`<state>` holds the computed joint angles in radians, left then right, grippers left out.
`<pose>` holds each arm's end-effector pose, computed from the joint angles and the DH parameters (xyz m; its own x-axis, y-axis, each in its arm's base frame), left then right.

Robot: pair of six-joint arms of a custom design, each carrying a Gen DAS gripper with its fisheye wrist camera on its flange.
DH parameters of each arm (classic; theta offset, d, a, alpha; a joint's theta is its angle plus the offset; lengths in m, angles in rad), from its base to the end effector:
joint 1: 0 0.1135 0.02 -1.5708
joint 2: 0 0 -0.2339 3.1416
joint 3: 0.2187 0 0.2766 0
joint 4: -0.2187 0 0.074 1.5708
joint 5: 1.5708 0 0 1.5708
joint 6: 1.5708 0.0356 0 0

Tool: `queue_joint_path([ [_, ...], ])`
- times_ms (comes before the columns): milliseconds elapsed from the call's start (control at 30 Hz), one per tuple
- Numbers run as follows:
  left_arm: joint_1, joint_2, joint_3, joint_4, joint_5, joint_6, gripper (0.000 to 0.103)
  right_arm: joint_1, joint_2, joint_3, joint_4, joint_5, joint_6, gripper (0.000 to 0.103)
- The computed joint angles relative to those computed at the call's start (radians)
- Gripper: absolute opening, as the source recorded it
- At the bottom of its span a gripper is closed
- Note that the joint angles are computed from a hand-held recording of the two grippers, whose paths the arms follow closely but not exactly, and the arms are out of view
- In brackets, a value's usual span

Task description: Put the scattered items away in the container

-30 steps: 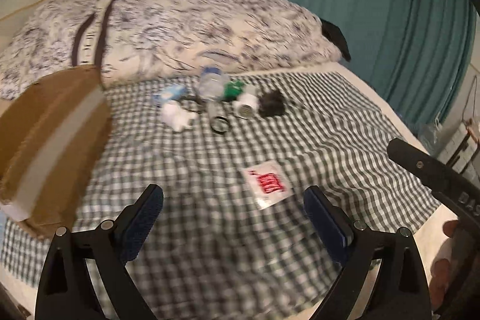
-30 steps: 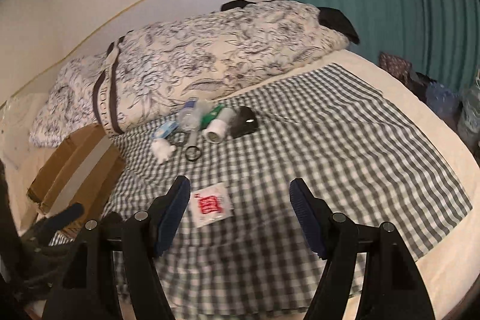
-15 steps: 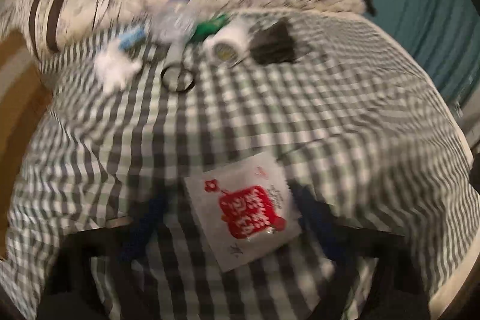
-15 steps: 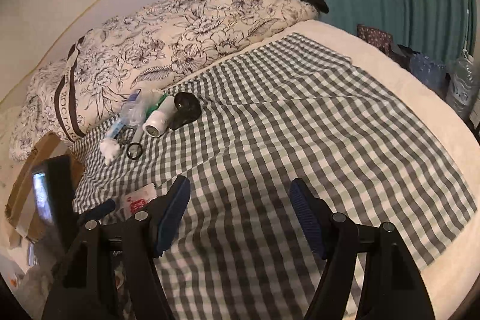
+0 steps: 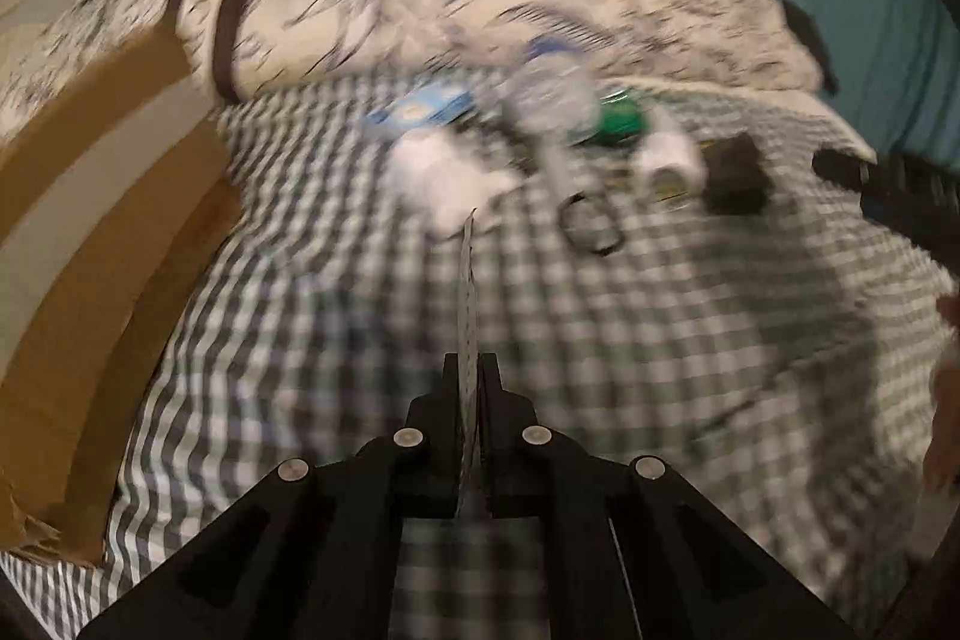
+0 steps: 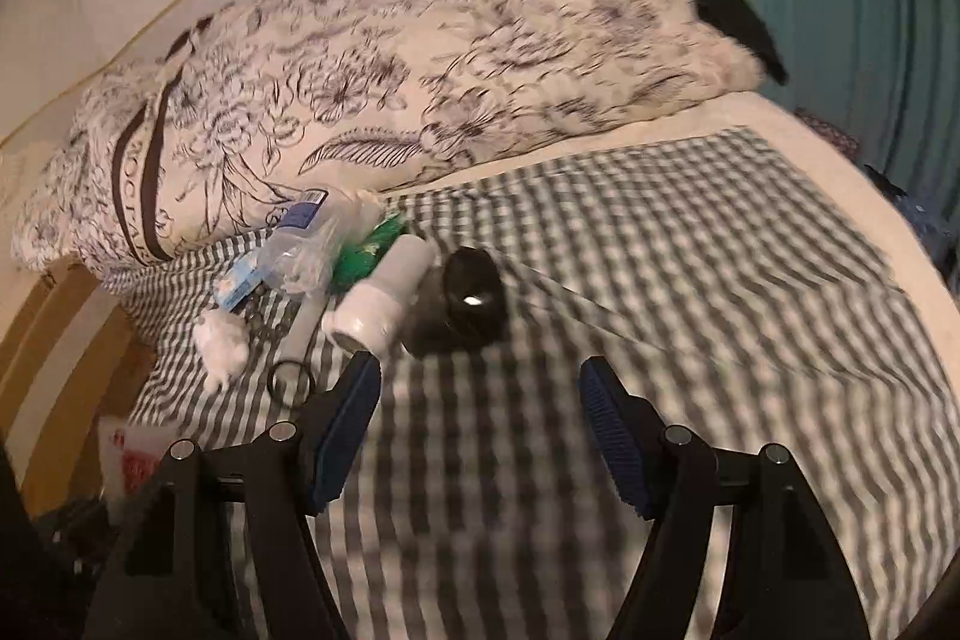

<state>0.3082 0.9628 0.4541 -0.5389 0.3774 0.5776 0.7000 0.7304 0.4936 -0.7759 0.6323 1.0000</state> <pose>0.1993 0.0497 0.1336 -0.7497 0.2940 -0.5929 0.3614 0.9324 0.0054 0.1487 0.0978 0.1774 -0.5864 0.3936 -0.7080 0.3945 0.9021 0.1748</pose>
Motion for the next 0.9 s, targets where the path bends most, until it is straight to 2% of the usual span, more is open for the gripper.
queue_joint_path([
  [100,0.053,0.095,0.007,0.027,-0.011,0.048,0.004,-0.127,0.161,0.022,0.182,-0.091,-0.106,0.068],
  [267,0.132,0.093,0.023,-0.023,0.034,0.138,0.004,-0.237,0.403,0.113,0.296,-0.162,-0.241,0.068],
  [300,0.14,0.098,0.026,-0.027,0.036,0.145,0.004,-0.253,0.437,0.126,0.305,-0.173,-0.247,0.059],
  [333,0.142,0.1,0.028,-0.028,0.035,0.147,0.004,-0.269,0.451,0.126,0.32,-0.203,-0.254,0.032],
  [367,0.142,0.1,0.029,-0.028,0.034,0.147,0.004,-0.285,0.453,0.123,0.329,-0.244,-0.262,0.025],
  [400,0.144,0.098,0.031,-0.031,0.032,0.148,0.004,-0.281,0.446,0.117,0.33,-0.254,-0.262,0.023],
  [500,0.151,0.093,0.039,-0.039,0.034,0.158,0.004,-0.199,0.4,0.114,0.264,-0.201,-0.252,0.009],
  [633,0.173,0.029,0.047,-0.104,0.06,0.179,0.004,-0.032,0.268,0.101,0.107,-0.098,-0.139,0.007],
  [733,0.201,-0.038,0.064,-0.18,0.093,0.201,0.004,0.119,0.157,0.099,-0.015,-0.048,0.005,0.007],
  [800,0.227,-0.076,0.089,-0.242,0.121,0.222,0.004,0.253,0.135,0.133,-0.127,0.021,0.143,0.007],
  [900,0.291,-0.134,0.136,-0.358,0.181,0.28,0.004,0.459,0.183,0.225,-0.295,0.101,0.374,0.007],
])
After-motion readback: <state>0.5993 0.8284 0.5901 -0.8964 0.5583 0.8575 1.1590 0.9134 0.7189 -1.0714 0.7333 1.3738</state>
